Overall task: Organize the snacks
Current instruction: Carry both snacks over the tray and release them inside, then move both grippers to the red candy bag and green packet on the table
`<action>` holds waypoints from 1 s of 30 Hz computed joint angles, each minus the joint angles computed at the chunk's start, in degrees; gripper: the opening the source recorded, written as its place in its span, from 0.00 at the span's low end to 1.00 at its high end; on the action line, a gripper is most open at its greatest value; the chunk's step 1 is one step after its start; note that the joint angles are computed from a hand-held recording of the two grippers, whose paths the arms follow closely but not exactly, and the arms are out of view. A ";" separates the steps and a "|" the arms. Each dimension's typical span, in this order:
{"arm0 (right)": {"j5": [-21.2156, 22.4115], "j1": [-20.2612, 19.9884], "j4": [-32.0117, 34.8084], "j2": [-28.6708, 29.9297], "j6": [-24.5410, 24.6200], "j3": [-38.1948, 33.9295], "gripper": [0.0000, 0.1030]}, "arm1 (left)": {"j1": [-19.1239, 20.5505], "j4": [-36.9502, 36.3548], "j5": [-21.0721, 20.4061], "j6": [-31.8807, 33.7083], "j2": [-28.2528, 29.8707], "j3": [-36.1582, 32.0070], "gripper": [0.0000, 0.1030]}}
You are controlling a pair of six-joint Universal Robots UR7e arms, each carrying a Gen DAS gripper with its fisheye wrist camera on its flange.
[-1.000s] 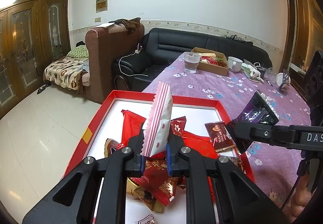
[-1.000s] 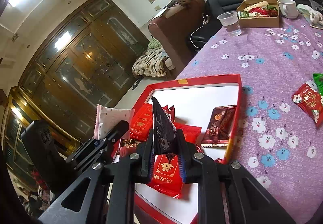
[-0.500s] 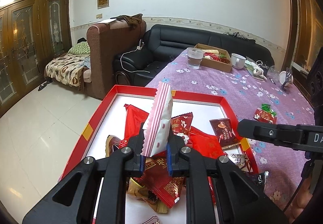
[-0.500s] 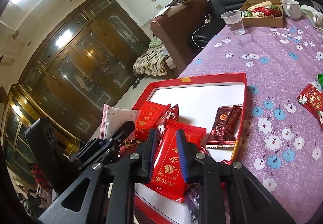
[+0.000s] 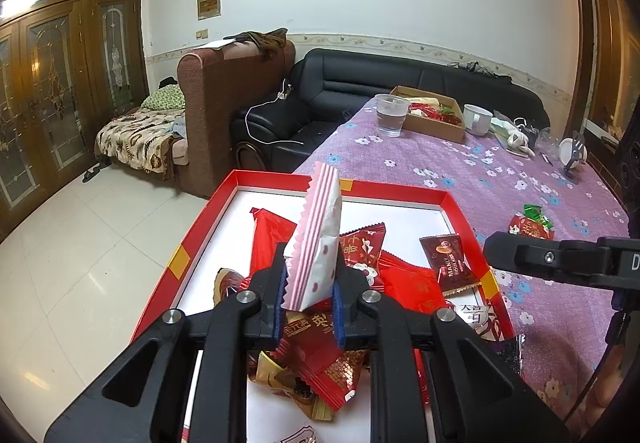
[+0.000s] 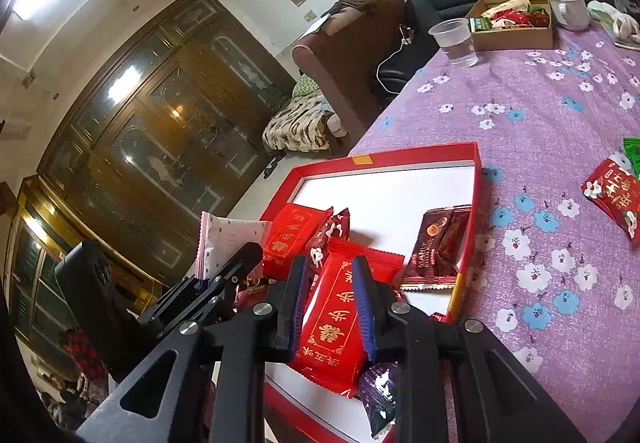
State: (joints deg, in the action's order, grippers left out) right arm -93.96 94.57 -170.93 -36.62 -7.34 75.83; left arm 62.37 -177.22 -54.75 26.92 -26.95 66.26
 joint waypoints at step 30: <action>-5.64 -11.10 -8.29 -10.76 13.74 4.49 0.55 | -3.75 -1.52 0.84 7.12 3.60 -2.75 0.80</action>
